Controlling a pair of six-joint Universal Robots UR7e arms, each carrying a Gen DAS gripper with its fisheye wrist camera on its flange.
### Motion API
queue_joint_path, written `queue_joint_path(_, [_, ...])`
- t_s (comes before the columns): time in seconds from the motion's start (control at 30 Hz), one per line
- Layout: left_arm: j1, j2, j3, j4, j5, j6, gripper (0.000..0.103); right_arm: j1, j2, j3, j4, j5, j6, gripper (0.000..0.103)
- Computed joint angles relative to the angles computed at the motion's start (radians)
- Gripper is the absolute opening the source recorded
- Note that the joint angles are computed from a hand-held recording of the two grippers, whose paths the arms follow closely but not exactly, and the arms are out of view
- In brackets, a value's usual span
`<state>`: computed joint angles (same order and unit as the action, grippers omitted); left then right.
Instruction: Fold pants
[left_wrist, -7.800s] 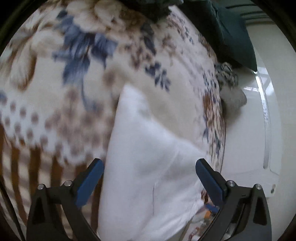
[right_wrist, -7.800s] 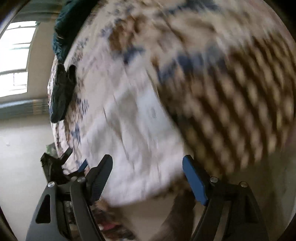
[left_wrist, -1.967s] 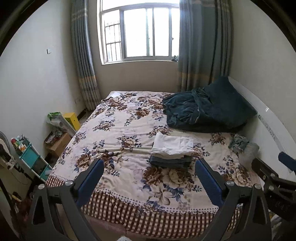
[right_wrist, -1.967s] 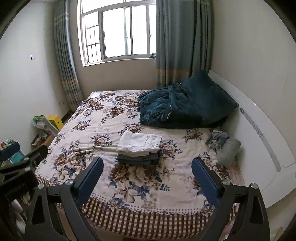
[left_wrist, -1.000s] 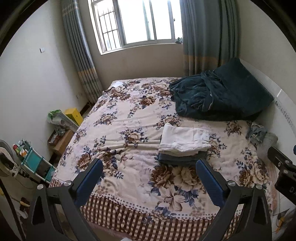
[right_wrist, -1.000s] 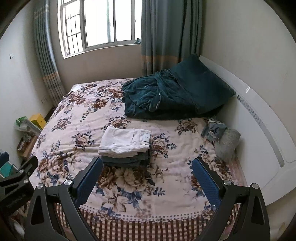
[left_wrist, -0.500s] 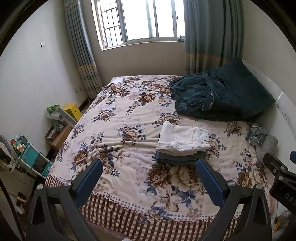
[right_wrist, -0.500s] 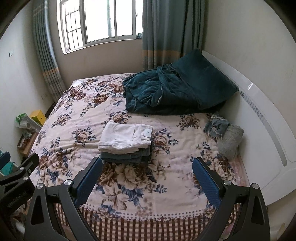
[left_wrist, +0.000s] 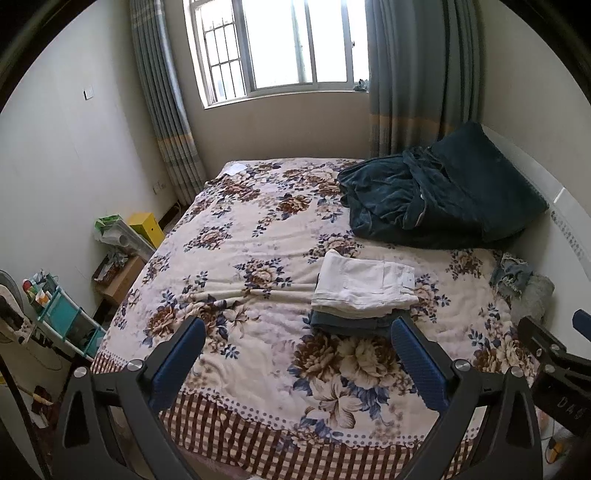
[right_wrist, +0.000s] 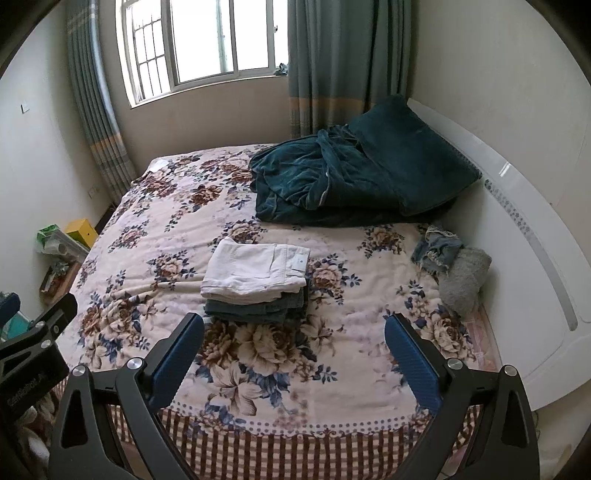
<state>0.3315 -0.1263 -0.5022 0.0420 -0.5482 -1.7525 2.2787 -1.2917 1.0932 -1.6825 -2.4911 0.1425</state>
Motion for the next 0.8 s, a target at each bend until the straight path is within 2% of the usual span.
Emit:
queue_joint_path(0.47, [-0.004, -0.007, 0.018, -0.001, 0.009, 0.004, 0.103, 0.009, 0.006, -0.005, 0.005, -0.004, 0.003, 0.100])
queue_joint_path(0.8, [-0.004, -0.011, 0.023, -0.005, 0.019, 0.010, 0.103, 0.008, 0.037, -0.061, 0.026, 0.021, -0.009, 0.102])
